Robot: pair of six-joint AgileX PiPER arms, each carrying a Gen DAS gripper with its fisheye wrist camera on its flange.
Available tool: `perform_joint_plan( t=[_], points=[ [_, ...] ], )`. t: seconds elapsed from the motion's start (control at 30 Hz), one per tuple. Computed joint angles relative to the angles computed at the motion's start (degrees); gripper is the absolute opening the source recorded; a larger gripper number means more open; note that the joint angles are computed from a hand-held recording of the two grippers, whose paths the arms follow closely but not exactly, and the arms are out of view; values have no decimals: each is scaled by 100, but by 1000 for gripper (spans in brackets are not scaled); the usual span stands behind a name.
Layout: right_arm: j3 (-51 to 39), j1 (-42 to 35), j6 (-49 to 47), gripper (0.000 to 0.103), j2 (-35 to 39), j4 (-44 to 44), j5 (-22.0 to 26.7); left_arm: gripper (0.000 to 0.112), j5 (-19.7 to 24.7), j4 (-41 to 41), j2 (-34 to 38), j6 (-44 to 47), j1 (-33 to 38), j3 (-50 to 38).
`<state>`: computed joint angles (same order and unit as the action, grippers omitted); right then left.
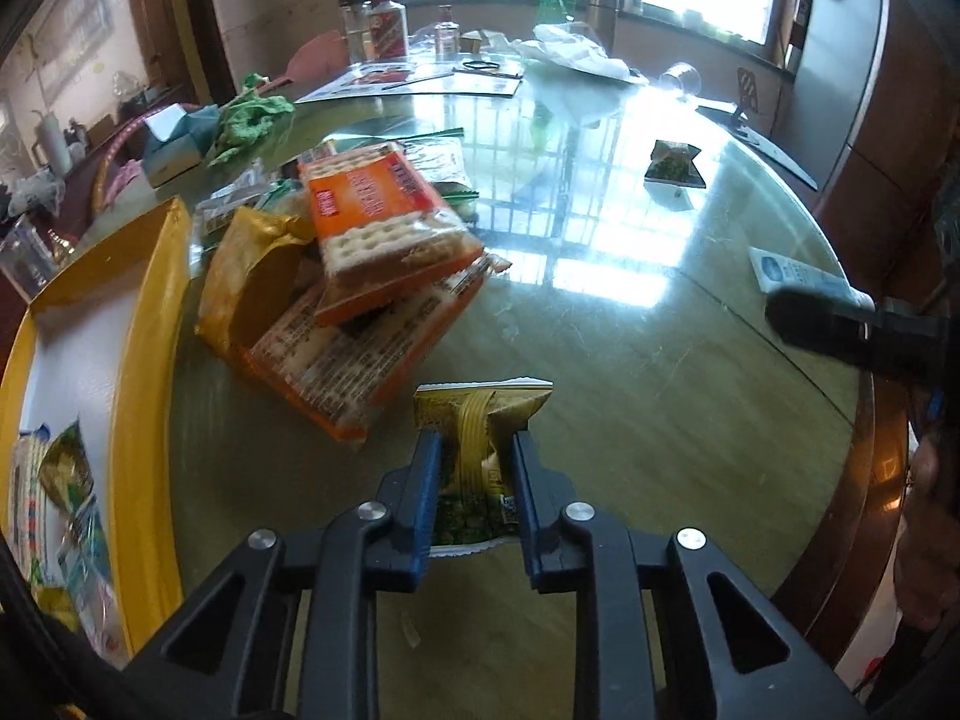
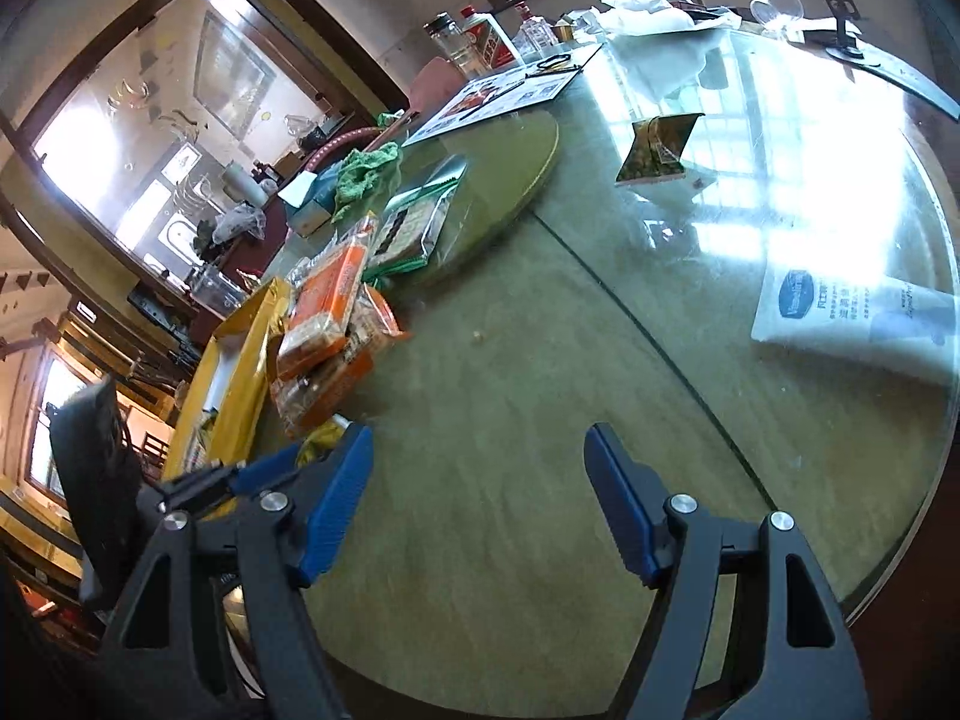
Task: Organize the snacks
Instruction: 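Grasp a yellow triangular packet with the left tool while the right tool grasps another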
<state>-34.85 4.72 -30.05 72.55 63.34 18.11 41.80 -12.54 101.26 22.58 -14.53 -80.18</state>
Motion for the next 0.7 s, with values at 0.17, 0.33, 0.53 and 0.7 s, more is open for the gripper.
perform_joint_plan(
  t=[0.17,0.33,0.53,0.7],
  points=[
    [-346,-446,423,73,79,-481,214,19,-400,-141,-463,181,132,678],
    [-1128,-836,1502,73,672,-1685,346,17,-316,-699,-782,493,482,1039],
    [-2369,-1194,3121,63,1667,-3199,615,17,-308,-698,-846,446,612,1132],
    [-3276,-1316,3857,56,2370,-3890,923,17,-404,-720,-842,469,604,1176]
  ],
)
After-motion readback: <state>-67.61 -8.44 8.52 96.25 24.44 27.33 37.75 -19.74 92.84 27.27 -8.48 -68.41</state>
